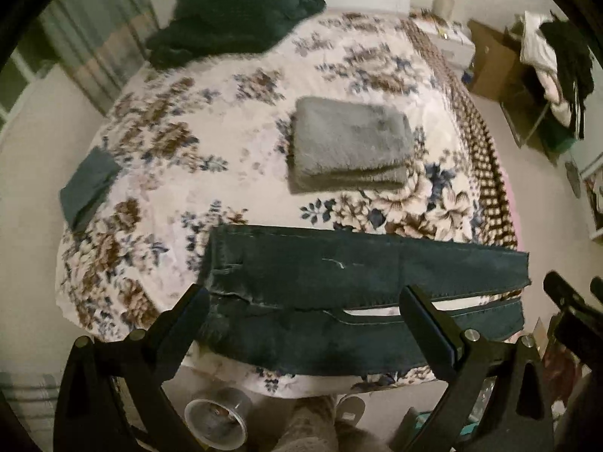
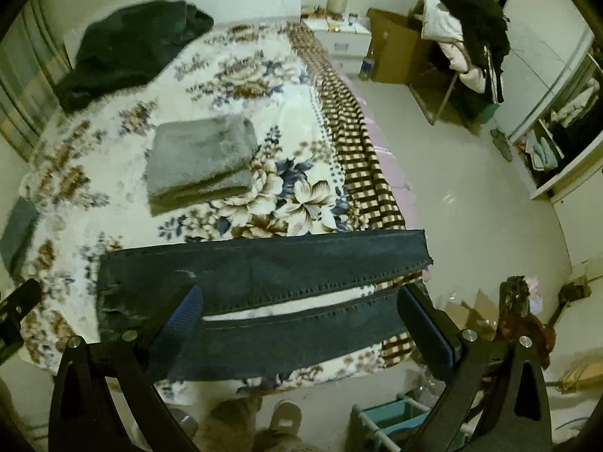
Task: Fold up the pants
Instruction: 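Lower both grippers onto the jeans' leg hems and grasp them, then lift the hems with both grippers and fold them over toward the waistband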
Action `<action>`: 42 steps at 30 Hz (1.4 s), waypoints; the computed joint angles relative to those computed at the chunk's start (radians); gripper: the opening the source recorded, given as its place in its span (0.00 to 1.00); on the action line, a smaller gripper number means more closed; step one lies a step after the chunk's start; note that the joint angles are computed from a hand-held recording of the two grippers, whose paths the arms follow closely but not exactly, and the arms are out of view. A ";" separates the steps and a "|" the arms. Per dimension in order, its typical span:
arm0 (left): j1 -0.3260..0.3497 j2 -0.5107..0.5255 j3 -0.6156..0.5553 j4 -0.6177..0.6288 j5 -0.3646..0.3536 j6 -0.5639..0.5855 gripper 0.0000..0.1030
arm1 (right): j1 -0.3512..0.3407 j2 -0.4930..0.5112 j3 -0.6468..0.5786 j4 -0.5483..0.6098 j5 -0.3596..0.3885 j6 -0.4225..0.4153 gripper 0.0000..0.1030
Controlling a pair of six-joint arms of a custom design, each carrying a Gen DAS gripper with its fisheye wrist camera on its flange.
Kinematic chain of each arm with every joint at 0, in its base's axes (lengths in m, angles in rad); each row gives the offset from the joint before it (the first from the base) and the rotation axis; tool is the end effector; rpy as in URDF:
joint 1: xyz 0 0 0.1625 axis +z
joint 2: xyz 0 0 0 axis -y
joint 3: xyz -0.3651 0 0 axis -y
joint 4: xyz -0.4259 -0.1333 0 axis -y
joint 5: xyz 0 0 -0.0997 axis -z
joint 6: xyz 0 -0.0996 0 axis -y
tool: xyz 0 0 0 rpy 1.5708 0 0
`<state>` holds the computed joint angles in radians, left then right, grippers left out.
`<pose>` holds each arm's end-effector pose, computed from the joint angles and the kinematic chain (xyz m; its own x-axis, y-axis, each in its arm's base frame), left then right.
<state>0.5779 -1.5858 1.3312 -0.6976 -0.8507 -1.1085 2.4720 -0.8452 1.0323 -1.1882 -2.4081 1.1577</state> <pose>-0.2636 -0.4095 0.5160 -0.6511 -0.0243 -0.7586 0.2235 0.9490 -0.2222 0.5925 -0.3934 0.2465 -0.6454 0.1681 0.7451 -0.1722 0.9183 -0.3564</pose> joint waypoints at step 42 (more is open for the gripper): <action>0.564 0.346 0.306 -0.764 0.037 0.789 0.96 | -0.572 0.306 0.291 -0.699 0.043 -1.089 0.98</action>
